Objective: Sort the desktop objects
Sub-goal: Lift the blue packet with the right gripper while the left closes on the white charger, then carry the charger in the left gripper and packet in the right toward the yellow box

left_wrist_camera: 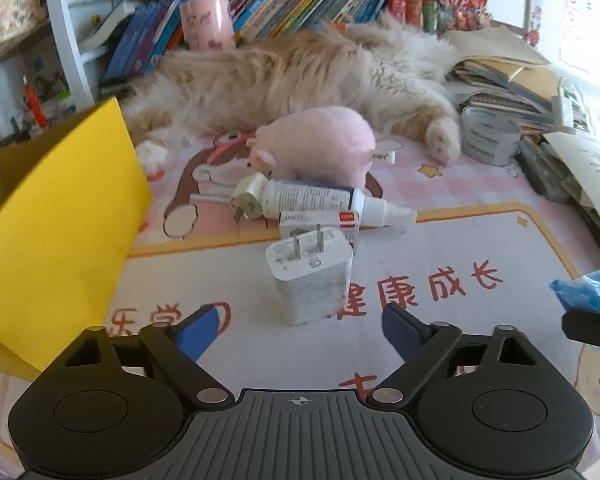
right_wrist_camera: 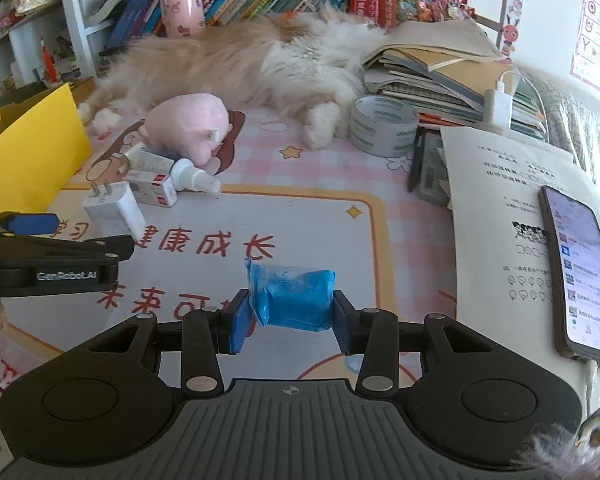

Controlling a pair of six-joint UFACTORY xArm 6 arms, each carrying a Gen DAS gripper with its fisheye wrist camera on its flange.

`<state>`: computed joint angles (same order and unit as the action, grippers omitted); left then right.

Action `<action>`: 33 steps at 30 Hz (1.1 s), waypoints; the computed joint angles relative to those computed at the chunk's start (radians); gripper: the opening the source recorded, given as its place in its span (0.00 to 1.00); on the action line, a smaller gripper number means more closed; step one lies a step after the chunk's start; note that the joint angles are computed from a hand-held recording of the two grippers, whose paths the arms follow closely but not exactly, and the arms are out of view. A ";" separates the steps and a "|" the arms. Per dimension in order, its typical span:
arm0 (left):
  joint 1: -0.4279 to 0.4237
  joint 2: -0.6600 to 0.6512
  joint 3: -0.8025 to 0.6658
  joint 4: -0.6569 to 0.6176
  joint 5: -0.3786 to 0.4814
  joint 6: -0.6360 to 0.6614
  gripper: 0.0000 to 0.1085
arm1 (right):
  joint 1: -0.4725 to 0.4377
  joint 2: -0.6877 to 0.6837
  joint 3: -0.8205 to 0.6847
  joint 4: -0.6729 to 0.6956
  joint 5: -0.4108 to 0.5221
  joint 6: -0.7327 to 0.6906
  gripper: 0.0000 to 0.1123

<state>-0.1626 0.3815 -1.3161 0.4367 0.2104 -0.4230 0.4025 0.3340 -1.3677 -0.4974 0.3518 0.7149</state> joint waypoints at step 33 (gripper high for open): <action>0.027 -0.094 0.109 -0.170 -0.088 0.083 0.41 | 0.014 0.033 -0.034 0.075 -0.050 -0.088 0.34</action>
